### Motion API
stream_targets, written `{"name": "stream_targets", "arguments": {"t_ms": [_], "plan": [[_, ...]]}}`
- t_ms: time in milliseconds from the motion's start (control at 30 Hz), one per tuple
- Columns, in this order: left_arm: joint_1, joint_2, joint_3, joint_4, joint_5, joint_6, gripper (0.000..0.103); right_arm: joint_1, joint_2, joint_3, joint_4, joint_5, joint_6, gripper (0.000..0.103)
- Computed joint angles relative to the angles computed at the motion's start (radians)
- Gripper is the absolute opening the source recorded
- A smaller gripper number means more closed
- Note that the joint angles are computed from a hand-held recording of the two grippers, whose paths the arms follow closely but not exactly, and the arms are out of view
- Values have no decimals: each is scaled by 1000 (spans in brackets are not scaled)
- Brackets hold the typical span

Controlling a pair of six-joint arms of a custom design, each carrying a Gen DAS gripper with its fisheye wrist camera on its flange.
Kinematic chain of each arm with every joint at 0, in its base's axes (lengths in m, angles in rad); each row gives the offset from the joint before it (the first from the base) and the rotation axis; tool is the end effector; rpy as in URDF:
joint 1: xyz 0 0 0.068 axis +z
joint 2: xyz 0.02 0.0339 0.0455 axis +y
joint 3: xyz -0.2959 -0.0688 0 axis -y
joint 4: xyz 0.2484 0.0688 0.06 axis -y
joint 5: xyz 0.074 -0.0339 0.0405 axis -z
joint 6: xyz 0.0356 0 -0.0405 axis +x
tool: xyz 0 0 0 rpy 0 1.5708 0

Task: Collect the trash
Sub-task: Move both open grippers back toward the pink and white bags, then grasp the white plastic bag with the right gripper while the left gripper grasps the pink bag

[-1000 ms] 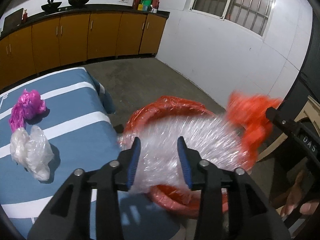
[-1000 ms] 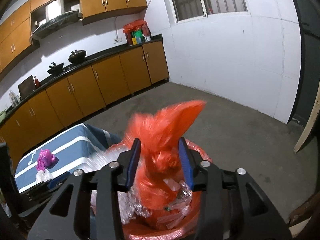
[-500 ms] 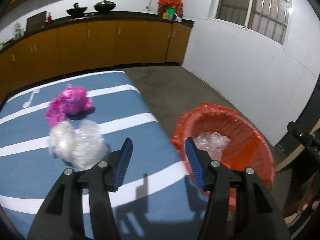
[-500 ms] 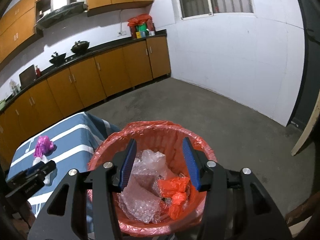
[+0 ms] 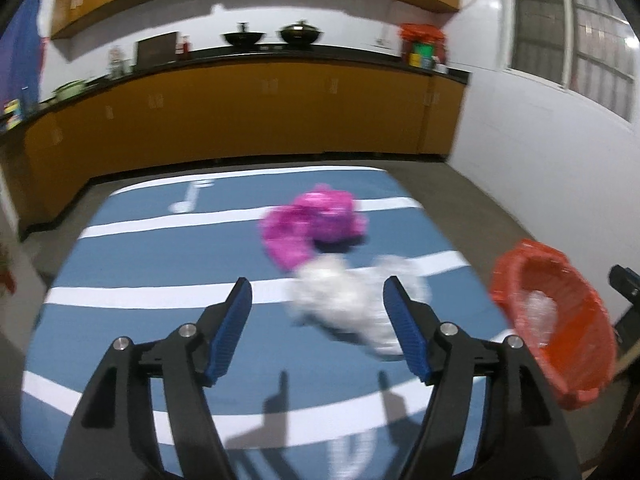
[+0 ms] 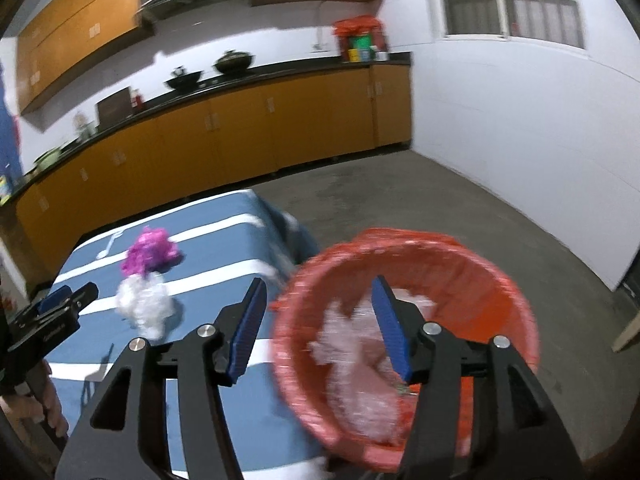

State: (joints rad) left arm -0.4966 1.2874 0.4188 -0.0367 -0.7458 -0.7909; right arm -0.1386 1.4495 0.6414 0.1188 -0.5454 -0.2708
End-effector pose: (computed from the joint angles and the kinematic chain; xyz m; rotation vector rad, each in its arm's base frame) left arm 0.1920 -0.0766 0.1679 -0.6102 2.1097 0.2296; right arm 0.2796 -0.0204 0.2027 -0.4254 2.1284 0.3829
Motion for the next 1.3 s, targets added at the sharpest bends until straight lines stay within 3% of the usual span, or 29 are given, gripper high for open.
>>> {"name": "stream_targets", "arguments": {"t_ms": [167,400,667,867,1100,1300], "plan": [[153,-174,-105,-56,19,24,74,148,-6,-20,13,43,17,64],[390,-425,-200,-126,99,127,79,372,43,-23,64,120,81,65],[717,-637,-253,-188,281,294,80,592,150,13,119,209,117,65],[900,-665,-267,-169,404,394,80,685,260,78,122,302,102,65],[955,-613,-269,-109,452,433,80,700,354,139,45,376,56,65],[829,-509,-253,-42,385,380,80,664,343,127,40,372,54,33]]}}
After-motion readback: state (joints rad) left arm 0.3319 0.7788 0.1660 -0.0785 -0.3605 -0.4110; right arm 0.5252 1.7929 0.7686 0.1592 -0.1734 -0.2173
